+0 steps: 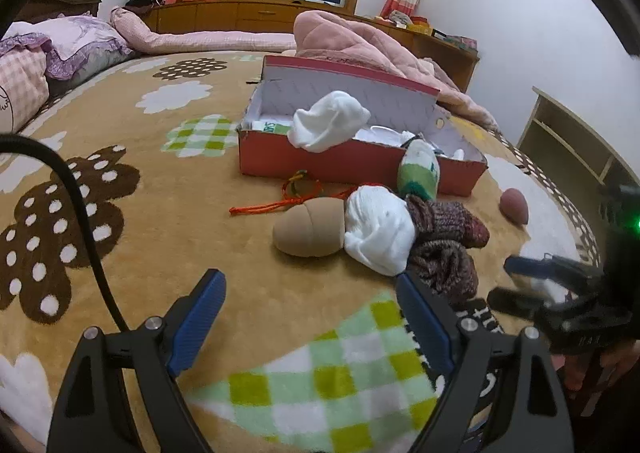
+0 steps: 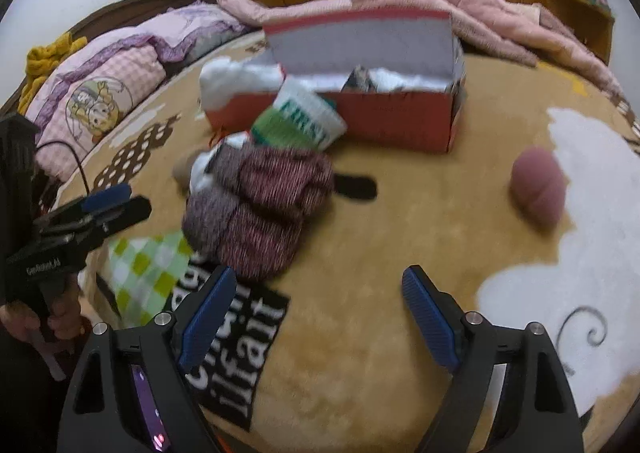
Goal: Organize soft objects
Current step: 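Move both tools back over the pile beside the shoebox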
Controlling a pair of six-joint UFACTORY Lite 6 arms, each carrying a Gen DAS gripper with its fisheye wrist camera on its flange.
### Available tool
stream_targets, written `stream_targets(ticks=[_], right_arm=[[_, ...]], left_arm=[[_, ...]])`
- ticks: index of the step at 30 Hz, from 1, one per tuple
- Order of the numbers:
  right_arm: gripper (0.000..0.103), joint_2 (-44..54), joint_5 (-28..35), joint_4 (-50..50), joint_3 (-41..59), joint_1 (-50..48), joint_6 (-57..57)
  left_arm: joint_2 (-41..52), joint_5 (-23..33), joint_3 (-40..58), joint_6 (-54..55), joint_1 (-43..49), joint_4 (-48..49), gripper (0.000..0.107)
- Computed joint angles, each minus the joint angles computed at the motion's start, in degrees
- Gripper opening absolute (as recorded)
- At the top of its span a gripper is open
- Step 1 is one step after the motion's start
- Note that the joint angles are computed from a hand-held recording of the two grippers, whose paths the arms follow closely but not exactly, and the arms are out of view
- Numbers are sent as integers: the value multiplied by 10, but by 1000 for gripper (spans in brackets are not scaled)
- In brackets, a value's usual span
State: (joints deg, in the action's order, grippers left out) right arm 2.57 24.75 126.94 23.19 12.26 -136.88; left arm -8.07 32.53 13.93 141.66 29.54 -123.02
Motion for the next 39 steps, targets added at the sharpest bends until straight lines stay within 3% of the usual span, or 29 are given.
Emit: stream_targets(ticks=[4,6,11,14,15,17,18,19,25,28,31,33,37,39], right_arm=[[87,-2,-7,82,-25,26,-82],[87,-13,-3,84,-35,24,-93],[87,-59,9,4,-50,-31,-30],[87,-65,52,-129,-37,-125,96],[87,-61,64,-162,-29,-156,129],[87,-63,69,-182,-21,-209,149],[87,-68,64,-176,-19,-223,146],[87,-71,63,-176,-17,-243,147],[87,-61,79,-218,19,-321,199],[87,-11,48,-192,65,-294,190],[87,46,66,-242,122,-289,257],[87,59,69,-251,133,-278,277],[87,71,48,-252,151,-241,266],[87,88,42,-265,176,-240,273]], left_arm=[[35,10,8,20,18,-18,90],[51,31,19,-14,50,20,90],[23,74,30,-79,115,74,84],[10,61,62,-101,97,59,80],[14,55,80,-112,86,58,75],[23,27,113,-121,56,46,54],[30,2,130,-106,31,18,35],[42,-10,145,-100,16,10,25],[150,-17,265,-159,-57,62,22],[213,-71,351,-151,-130,48,21],[295,-130,466,-311,-179,178,17],[343,-189,540,-365,-213,208,17],[382,-195,593,-450,-214,242,18],[345,-177,543,-392,-200,161,27]])
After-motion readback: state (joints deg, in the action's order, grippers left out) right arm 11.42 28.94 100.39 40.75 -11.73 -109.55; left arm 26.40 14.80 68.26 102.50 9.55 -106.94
